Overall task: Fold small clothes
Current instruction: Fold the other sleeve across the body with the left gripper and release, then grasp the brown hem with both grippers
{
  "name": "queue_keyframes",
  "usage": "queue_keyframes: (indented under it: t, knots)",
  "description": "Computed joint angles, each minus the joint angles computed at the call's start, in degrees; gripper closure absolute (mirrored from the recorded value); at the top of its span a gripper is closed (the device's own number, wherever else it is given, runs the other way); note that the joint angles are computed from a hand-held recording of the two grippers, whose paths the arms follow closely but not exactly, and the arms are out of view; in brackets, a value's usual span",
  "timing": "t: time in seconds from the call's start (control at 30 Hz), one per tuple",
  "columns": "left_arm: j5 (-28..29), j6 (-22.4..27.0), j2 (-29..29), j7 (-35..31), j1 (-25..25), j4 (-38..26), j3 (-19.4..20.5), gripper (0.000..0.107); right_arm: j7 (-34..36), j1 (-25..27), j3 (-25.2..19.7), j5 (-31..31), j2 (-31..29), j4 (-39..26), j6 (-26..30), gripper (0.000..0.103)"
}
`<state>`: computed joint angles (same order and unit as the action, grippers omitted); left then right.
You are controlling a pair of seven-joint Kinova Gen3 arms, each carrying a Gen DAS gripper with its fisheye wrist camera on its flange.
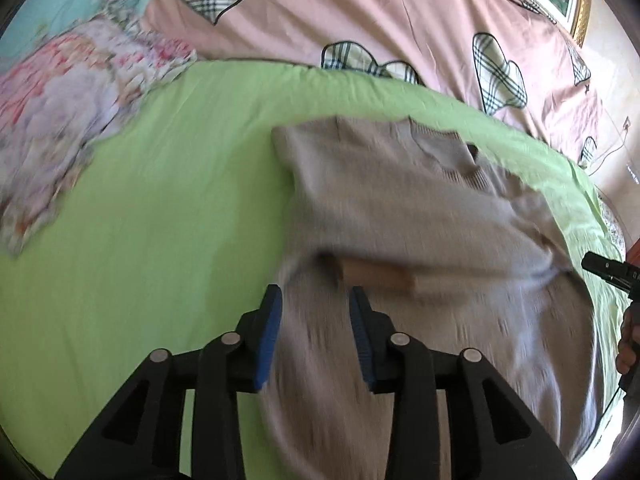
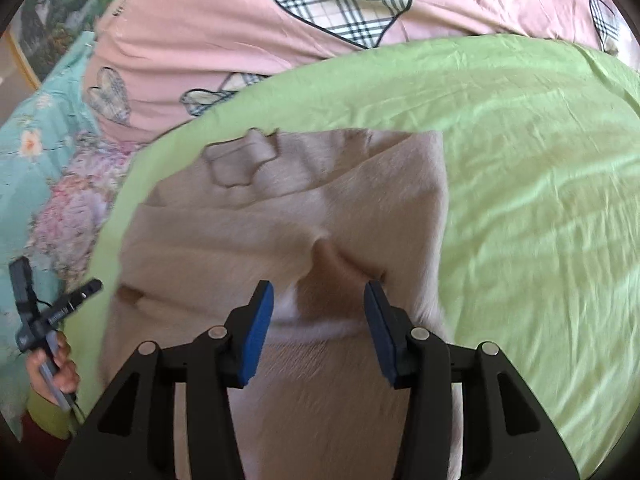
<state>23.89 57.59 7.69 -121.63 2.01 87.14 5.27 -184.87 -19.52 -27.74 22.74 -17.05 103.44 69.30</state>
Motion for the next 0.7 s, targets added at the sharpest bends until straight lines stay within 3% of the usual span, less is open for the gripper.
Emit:
queue_keyframes:
  t: [0.23, 0.3, 0.37, 0.43, 0.5, 0.53, 0.6, 0.7]
  knots:
    - [1.22, 5.38, -8.86, -2.34, -2.24, 9.10, -3.53, 0.036, -13.73, -0.79, -12.12, 1.74, -1.17, -0.45, 3.52, 0.048]
    - [0.25, 7.67, -9.62, -2.30, -1.43, 10.40, -4.32, 0.031, -17.95, -1.20, -15.38, 2.59, -0.37, -0.94, 4.97, 0.046]
    - [-3.80, 7.16, -10.24, -0.21, -0.84, 12.41, -2.03, 0.031, -21.62, -2.23, -18.62, 3.27, 1.24, -1.71, 6.52, 0.046]
    - [-8.44, 5.97, -10.64, 2.76, -0.04, 13.85, 0.10, 0.034, -24.42, -3.49, -20.66, 4.29, 2.71, -2.33, 7.77, 0.046]
    - [-10.58, 4.37, -12.01, 2.00, 1.25, 16.06, -0.35, 0.054, -27.29, -4.78, -22.05, 5.28, 3.57, -2.69, 8.39, 0.046]
    - [-10.38, 4.39, -13.34, 0.23, 2.21, 16.94, -2.17, 0.060, -28.76, -5.32, -22.82, 5.92, 4.09, -3.13, 9.14, 0.046]
    - [-8.91, 7.17, -14.48, -4.43, 4.20, 17.06, -7.48, 0.085, -31.70, -6.51, -24.54, 7.15, 4.62, -4.06, 11.38, 0.046]
    - [-5.85, 12.81, -16.10, -11.42, 4.06, 16.94, -15.44, 0.084, -36.60, -8.16, -28.35, 9.11, 6.01, -6.11, 17.09, 0.043]
